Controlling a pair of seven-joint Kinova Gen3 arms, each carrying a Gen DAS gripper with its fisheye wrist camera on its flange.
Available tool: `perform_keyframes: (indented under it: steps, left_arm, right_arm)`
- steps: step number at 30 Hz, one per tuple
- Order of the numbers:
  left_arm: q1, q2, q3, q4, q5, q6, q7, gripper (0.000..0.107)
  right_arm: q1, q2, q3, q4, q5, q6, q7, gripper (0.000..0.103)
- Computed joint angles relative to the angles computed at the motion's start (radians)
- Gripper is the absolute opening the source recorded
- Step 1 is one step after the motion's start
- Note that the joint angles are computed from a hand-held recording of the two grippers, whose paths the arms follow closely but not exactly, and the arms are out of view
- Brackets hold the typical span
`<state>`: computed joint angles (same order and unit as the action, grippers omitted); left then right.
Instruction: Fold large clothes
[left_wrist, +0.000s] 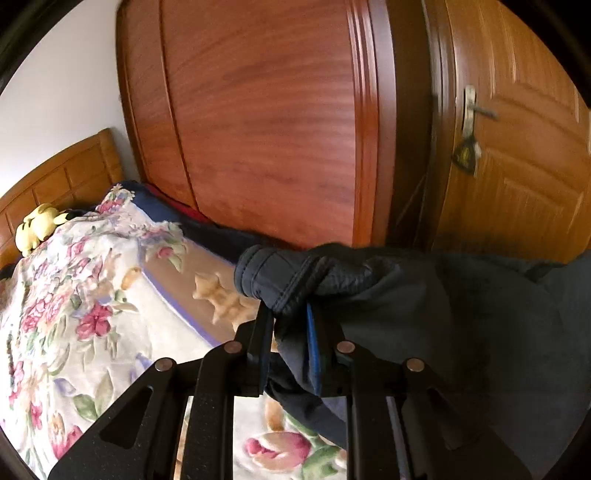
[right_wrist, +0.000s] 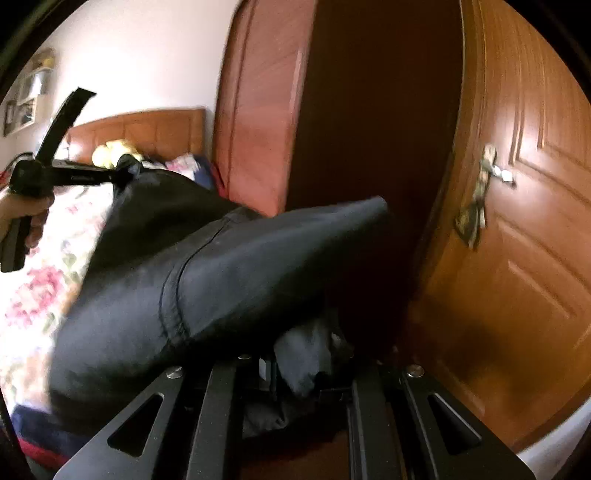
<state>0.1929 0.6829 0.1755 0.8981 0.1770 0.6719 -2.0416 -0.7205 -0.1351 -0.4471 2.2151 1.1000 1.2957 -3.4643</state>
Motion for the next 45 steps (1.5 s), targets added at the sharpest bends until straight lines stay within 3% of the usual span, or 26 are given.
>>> perform_keyframes:
  steps: [2,4,8,12,15,22,26,31,36,42,45]
  left_arm:
    - [0.009,0.015,-0.015,0.0,-0.01,-0.006,0.016,0.02]
    - [-0.008,0.038,0.001,-0.036,0.001,0.043,0.01,0.025]
    - [-0.056,0.04,0.046,-0.046,0.042,0.108,-0.086,0.035]
    - [-0.129,-0.003,0.089,0.045,0.126,0.106,-0.19,0.037]
    - [-0.193,-0.064,0.117,0.177,0.2,0.056,-0.291,0.037]
    - [-0.336,-0.187,0.144,0.421,0.362,0.022,-0.481,0.037]
    - [-0.435,-0.265,0.146,0.554,0.482,0.008,-0.634,0.037]
    - [-0.451,-0.345,0.035,0.681,0.64,0.009,-0.838,0.037]
    - [-0.644,-0.413,0.121,0.837,0.74,-0.02,-1.041,0.037]
    - [-0.687,-0.459,-0.04,0.96,0.866,0.065,-1.21,0.037]
    - [-0.703,-0.47,-0.097,1.017,0.913,0.066,-1.293,0.037]
  right_arm:
    - [0.014,0.013,0.019,0.018,0.009,-0.025,-0.033,0.012]
    - [0.026,0.016,0.036,0.019,0.014,-0.042,-0.051,0.012]
    - [0.045,0.025,0.053,-0.004,-0.006,-0.055,-0.063,0.012]
    - [0.053,0.062,0.066,-0.014,0.002,-0.077,-0.103,0.014]
    - [0.019,0.066,0.058,-0.034,-0.016,-0.032,-0.125,0.018]
    - [-0.098,0.146,0.013,-0.167,-0.053,0.235,-0.119,0.023]
    - [-0.208,0.189,-0.006,-0.215,-0.044,0.386,-0.192,0.023]
    - [-0.319,0.253,0.001,-0.305,-0.034,0.47,-0.196,0.023]
    - [-0.41,0.326,0.03,-0.383,0.009,0.459,-0.177,0.026]
    - [-0.485,0.405,0.072,-0.432,0.078,0.333,-0.181,0.033]
    - [-0.506,0.447,0.1,-0.464,0.115,0.251,-0.164,0.038]
